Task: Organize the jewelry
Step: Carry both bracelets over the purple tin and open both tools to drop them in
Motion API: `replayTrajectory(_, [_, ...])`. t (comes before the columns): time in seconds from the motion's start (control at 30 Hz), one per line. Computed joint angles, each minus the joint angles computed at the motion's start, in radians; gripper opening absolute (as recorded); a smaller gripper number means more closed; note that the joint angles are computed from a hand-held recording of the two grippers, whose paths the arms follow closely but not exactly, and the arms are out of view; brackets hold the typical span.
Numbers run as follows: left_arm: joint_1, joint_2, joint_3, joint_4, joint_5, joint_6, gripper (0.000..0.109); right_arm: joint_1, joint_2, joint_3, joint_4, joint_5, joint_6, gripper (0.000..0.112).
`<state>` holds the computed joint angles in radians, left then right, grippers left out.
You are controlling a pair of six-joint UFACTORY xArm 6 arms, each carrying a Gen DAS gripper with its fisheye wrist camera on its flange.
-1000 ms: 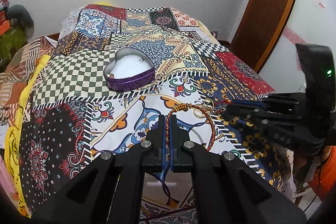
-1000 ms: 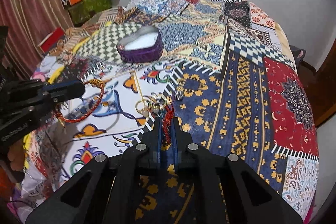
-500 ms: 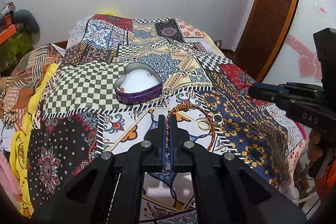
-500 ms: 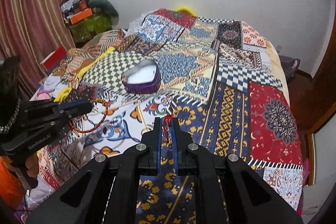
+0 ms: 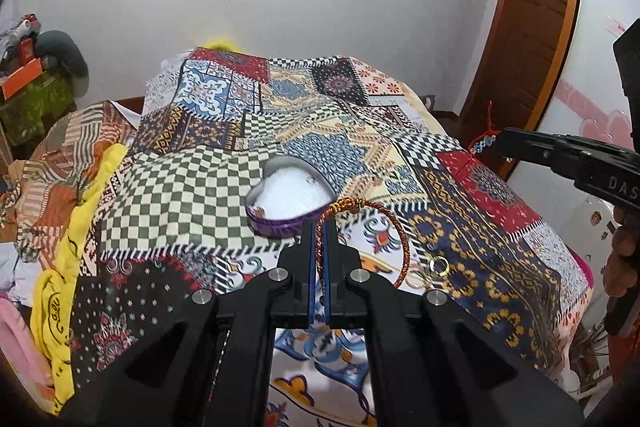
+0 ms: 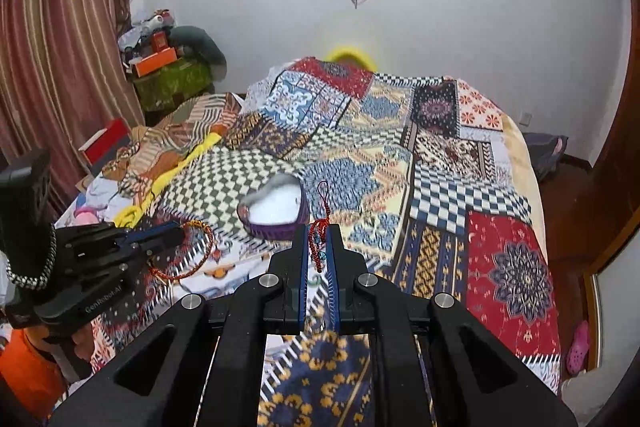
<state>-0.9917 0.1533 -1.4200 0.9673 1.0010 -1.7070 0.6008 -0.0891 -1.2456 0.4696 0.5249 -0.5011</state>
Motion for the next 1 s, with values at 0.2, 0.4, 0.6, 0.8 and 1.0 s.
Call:
replayTrajectory(0.2, [0.028,-0.008,0.006,0.018,0.002,0.006,0.001,0.021,0.054,-0.064,0.005,-0.004,-0.001,0.008])
replayTrajectory(0.4, [0.066,-0.013,0.02,0.022,-0.006,0.013,0.001,0.039,0.128,-0.145,0.002,0.012,0.01,0.008])
replayTrajectory(0.6, [0.123,-0.016,0.043,0.009,-0.04,0.025,0.001,0.056,0.217,-0.246,-0.013,0.048,0.029,0.008])
replayTrajectory(0.8, [0.176,0.008,0.043,-0.018,-0.074,0.065,0.001,0.068,0.308,-0.343,-0.05,0.094,0.054,0.008])
replayTrajectory(1.0, [0.226,0.047,0.038,-0.056,-0.135,0.104,0.001,0.068,0.413,-0.464,-0.087,0.182,0.081,0.008])
